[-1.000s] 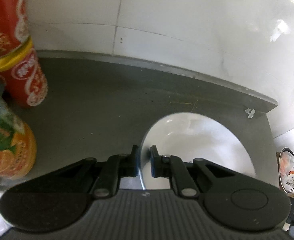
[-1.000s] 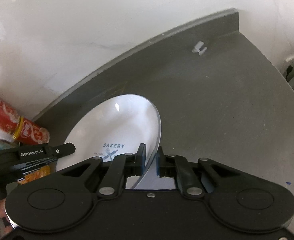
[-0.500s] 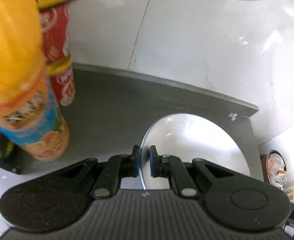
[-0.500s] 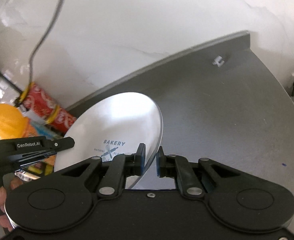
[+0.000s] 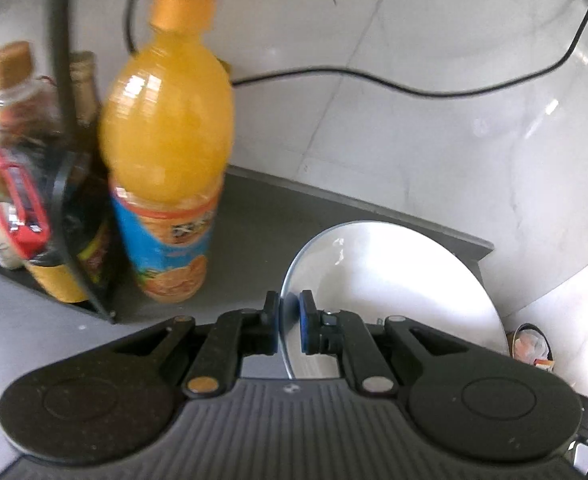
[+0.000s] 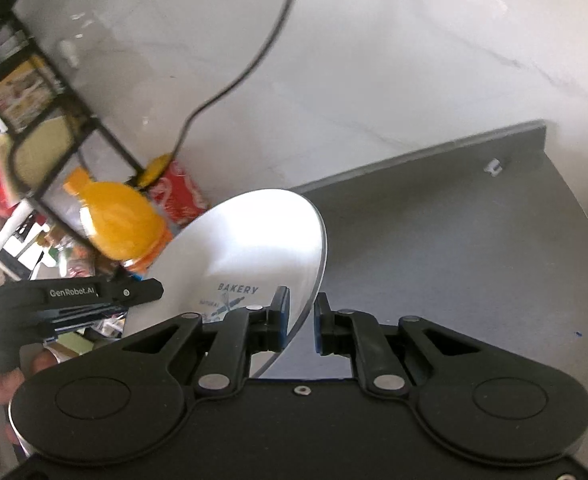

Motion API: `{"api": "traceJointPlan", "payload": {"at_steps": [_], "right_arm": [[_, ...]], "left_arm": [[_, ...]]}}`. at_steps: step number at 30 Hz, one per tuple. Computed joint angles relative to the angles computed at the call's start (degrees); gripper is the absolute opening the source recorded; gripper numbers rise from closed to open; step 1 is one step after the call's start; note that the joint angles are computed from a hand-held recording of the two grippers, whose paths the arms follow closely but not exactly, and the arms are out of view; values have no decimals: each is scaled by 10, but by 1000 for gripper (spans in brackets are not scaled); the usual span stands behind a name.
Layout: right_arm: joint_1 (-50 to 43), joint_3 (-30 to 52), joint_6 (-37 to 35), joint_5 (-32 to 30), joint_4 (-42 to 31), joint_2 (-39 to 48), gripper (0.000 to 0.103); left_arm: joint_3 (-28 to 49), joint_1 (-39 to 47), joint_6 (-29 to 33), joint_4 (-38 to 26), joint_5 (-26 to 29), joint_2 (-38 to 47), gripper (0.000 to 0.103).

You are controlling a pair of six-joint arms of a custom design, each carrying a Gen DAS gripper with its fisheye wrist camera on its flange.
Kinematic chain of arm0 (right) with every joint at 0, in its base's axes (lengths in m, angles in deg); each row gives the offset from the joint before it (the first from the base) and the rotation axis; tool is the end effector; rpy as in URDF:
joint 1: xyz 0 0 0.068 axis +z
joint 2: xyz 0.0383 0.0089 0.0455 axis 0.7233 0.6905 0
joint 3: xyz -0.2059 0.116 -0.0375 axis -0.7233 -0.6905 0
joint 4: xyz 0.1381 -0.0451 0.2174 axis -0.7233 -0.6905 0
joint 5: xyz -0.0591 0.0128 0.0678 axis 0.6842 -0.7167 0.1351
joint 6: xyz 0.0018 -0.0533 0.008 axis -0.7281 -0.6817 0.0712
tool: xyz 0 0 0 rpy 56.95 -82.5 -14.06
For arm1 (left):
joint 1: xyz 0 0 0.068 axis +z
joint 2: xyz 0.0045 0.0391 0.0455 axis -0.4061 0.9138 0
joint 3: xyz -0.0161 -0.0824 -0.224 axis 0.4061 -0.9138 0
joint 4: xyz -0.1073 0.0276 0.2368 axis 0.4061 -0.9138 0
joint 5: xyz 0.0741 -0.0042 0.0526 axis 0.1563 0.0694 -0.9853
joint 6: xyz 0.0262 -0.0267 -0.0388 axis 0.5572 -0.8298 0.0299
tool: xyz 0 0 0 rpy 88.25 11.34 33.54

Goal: Organize plates and bowls
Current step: 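Lift the 'Bakery' plate on edge with both grippers toward the 'Sweet' plate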

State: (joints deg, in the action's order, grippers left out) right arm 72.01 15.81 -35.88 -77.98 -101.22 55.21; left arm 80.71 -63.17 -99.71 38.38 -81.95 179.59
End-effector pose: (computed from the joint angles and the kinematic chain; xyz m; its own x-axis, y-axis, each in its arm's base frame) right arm 0.1618 0.0722 0.2902 -0.6870 0.3767 -0.6214 0.1352 0.9065 0.4000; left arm 0.2980 -0.2414 0.3024 -0.8292 0.0169 -0.5587 0.2216 0.9276 -0.3008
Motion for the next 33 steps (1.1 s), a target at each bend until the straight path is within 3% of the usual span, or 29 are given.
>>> {"api": "traceJointPlan", "payload": {"at_steps": [8, 15, 33], "right_arm": [[110, 23, 46, 59, -18, 5, 13], [181, 13, 73, 94, -24, 1, 13], [306, -28, 116, 83, 12, 30, 14]], "left_arm": [[-104, 13, -13, 5, -5, -119, 8], [-186, 53, -3, -4, 27, -210, 8], [-333, 101, -18, -71, 11, -393, 8]]}}
